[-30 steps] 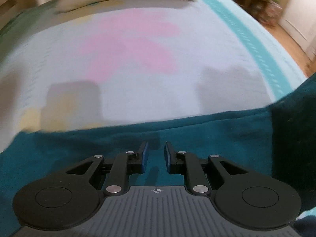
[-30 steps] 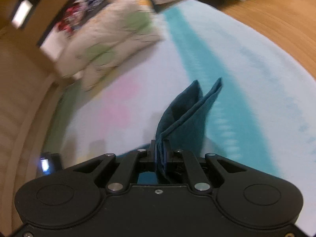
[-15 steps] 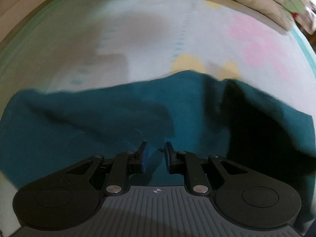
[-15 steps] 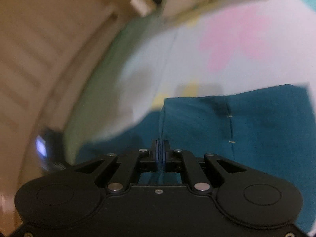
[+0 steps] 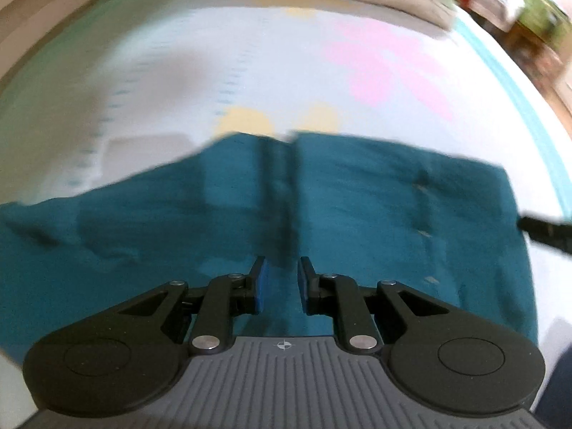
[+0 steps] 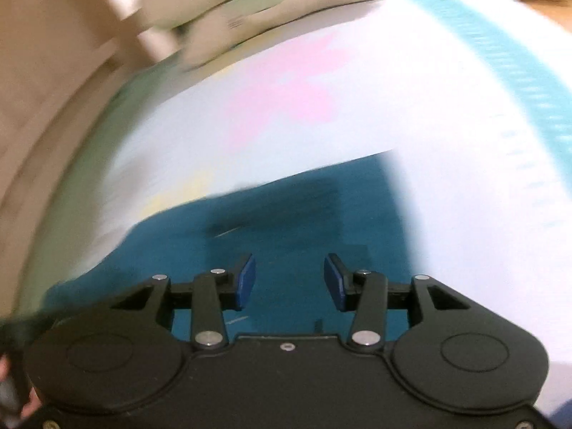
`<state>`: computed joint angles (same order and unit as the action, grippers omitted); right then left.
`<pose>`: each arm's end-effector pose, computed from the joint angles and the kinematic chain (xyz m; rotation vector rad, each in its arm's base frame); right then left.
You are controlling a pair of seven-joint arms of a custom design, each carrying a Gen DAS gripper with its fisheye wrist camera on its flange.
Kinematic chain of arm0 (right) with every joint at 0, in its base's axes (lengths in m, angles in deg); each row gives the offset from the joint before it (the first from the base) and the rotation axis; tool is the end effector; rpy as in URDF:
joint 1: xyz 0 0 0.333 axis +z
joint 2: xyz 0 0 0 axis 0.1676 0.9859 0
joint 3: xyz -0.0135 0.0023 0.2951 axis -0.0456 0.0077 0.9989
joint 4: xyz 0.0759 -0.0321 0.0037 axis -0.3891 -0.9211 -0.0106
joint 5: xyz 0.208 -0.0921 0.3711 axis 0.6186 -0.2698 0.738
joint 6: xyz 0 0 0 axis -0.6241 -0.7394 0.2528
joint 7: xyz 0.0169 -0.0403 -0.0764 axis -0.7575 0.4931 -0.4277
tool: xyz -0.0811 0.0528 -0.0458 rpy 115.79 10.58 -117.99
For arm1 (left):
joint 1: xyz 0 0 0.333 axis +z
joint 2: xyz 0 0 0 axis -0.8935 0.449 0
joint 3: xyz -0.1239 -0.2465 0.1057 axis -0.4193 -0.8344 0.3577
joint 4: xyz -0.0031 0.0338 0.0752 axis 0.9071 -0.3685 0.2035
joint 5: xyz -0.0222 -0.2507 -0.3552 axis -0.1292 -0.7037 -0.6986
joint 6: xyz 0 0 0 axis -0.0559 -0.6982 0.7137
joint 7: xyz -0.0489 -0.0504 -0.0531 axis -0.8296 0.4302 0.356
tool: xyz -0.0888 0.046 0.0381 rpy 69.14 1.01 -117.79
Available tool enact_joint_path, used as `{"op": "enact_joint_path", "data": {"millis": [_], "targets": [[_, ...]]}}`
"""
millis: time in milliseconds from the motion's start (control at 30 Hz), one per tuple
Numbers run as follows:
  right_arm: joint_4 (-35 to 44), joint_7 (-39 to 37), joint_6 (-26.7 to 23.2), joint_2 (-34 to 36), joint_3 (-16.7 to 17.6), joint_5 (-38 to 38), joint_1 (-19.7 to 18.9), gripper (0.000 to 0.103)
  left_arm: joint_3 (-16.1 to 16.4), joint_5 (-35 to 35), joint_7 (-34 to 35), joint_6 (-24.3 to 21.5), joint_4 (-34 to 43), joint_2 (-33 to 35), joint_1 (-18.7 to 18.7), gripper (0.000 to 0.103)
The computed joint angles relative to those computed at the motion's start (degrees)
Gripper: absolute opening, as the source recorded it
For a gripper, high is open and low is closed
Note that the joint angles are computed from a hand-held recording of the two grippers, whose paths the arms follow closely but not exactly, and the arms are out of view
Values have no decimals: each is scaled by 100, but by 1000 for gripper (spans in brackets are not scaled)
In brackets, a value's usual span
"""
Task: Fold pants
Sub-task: 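Fold the lifted edge over the pants with the right gripper and release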
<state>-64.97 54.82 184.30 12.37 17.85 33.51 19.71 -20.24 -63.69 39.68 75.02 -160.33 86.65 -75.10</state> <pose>0.6602 0.1611 0.4470 -1.3692 2.0032 -0.2183 0.6861 -0.2314 0.4614 -1.7913 2.1603 -0.5724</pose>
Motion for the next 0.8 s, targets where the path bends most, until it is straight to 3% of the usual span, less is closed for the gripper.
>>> {"op": "enact_joint_path", "data": {"millis": [67,167,267,400,500,567,633,700,800], "targets": [[75,321,-207,103,-141,-267,14,54,-60,-2,131,-71,32,102,-51,18],[227,-4,-365,350,2,154,-187,54,-46,99,118,-304,39,230,-158,18],[434,-226,-449,571,182,578,-260,54,20,414,26,159,-418,16,-249,18],[338,-708,-4,673,433,1173,-372,64,41,568,-93,132,-412,20,-287,18],[327,-1142,-65,653,541,1429,-471,64,39,552,-217,64,-348,50,-281,18],[396,-1300,-151,695,510,1423,-455,55,41,591,-259,65,-358,41,-290,18],[414,-1610,-241,676,566,1551,-523,16,37,633,-327,90,-452,-37,-305,18],[345,-1870,-48,611,609,1798,-536,11,32,655,-424,43,-408,-11,-322,18],[246,-748,164,468,32,683,-18,10,-99,261,-211,-63,-336,-1,-209,18]]}}
